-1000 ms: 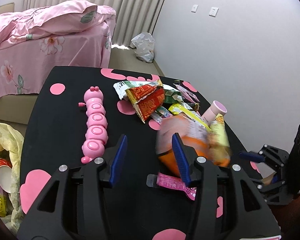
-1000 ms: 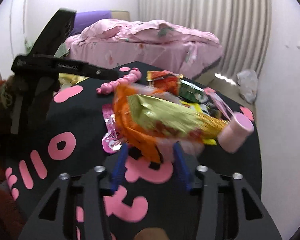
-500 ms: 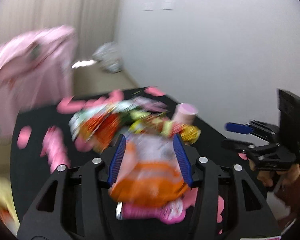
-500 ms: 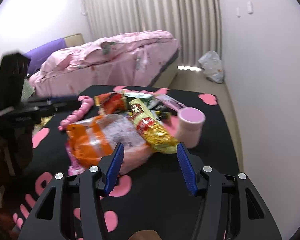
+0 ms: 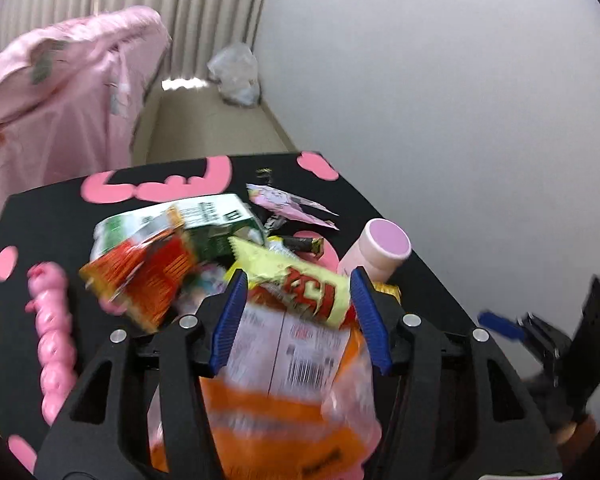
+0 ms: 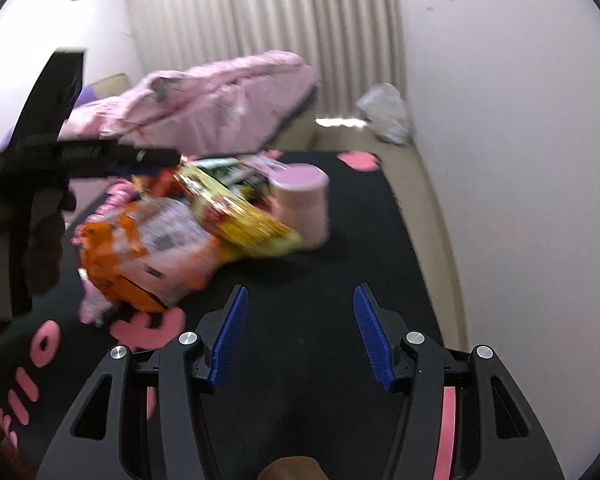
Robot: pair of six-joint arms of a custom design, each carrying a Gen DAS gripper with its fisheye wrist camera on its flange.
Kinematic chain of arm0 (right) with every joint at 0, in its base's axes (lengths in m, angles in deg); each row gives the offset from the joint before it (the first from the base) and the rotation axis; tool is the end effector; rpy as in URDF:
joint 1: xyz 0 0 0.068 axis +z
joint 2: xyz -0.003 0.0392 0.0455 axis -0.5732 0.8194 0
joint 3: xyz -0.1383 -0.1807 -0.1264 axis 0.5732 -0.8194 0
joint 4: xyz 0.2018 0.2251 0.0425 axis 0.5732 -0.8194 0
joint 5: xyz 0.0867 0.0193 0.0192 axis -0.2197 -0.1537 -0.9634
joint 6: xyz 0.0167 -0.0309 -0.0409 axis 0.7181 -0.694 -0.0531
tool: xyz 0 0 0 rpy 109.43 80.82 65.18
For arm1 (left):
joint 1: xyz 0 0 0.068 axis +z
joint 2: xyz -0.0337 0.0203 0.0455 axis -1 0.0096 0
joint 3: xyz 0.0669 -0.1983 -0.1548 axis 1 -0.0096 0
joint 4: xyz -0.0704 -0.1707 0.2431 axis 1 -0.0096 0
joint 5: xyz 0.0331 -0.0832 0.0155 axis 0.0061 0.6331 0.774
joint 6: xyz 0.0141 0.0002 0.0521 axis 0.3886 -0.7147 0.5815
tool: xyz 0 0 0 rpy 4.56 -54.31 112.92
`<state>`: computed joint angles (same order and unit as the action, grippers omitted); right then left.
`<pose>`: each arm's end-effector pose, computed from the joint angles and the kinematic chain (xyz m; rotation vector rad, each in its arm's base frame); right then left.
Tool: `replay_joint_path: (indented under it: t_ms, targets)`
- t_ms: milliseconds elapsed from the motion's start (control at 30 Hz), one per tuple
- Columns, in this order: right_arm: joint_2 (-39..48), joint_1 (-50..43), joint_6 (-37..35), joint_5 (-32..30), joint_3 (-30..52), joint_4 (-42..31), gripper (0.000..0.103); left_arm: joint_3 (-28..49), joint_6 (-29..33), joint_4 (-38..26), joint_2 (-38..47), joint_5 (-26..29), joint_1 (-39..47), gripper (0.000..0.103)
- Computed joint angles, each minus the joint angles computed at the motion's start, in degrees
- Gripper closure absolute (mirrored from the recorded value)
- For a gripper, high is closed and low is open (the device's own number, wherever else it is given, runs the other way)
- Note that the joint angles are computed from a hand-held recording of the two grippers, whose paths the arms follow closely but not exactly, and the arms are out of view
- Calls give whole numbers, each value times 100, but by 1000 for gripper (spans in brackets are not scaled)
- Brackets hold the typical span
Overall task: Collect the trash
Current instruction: 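Grasp the orange snack bag with the left tool while the right tool grasps the yellow chip bag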
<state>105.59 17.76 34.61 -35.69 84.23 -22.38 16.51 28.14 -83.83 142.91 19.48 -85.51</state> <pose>0.1993 0.2219 0.2027 0.3545 2.2241 0.0109 0.4173 0.0044 0.2560 0.9740 2.2429 -0.7020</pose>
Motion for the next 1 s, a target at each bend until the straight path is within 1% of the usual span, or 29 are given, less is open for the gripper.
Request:
replay_joint_path:
  t_ms: [67,133,200,233,300,333,367,433,500,567,633,667,733,800,867,933,1000]
  targets:
    - [63,-209,-1029,-193,194,419,51,-246,199,86,-207,166,293,52]
    - [241,-497,-2065,-623,447,885,51,-286,380,72,-248,260,555,52]
    - [756,-891,-2973,-1082,914,1116,51,-120,563,-47,-88,189,755,52]
    - [1043,-1061,-3281,-1293,1143,1144,51,-24,585,-101,11,107,815,52]
    - [1594,-1310,-3581,-1583,1593,984,53,267,592,-326,307,11,996,52]
    - [1850,-1366,-3622,-1565,1818,805,59,457,588,-480,485,20,1086,52]
    - [1989,-1375,-3612,-1502,1950,671,63,596,628,-607,621,59,1140,52]
    - [1959,-1305,-3503,-1323,1876,691,63,967,852,-1067,936,193,1244,46]
    - [1677,-1242,-3181,-1225,1535,881,63,1216,1041,-1426,1176,327,1272,34]
    - [1513,-1251,-2872,-1279,1281,863,63,1339,1122,-1610,1335,306,1204,31]
    - [1541,-1307,-2758,-1308,1177,790,63,1213,984,-1435,1310,154,1051,31]
    - [1543,-1345,-2773,-1383,1109,869,67,1059,899,-1252,1223,109,987,31]
    - [1498,-1392,-2807,-1542,975,1085,79,760,715,-885,1015,100,935,31]
    - [1407,-1306,-2778,-1486,942,1145,85,713,694,-818,957,89,955,31]
    - [1129,-1111,-2613,-1228,842,1180,87,805,758,-901,997,44,988,31]
    - [847,-944,-2345,-978,742,1140,87,897,733,-951,1055,-67,1008,34]
    - [622,-836,-2139,-893,643,1117,87,1042,660,-1012,1164,-168,983,41]
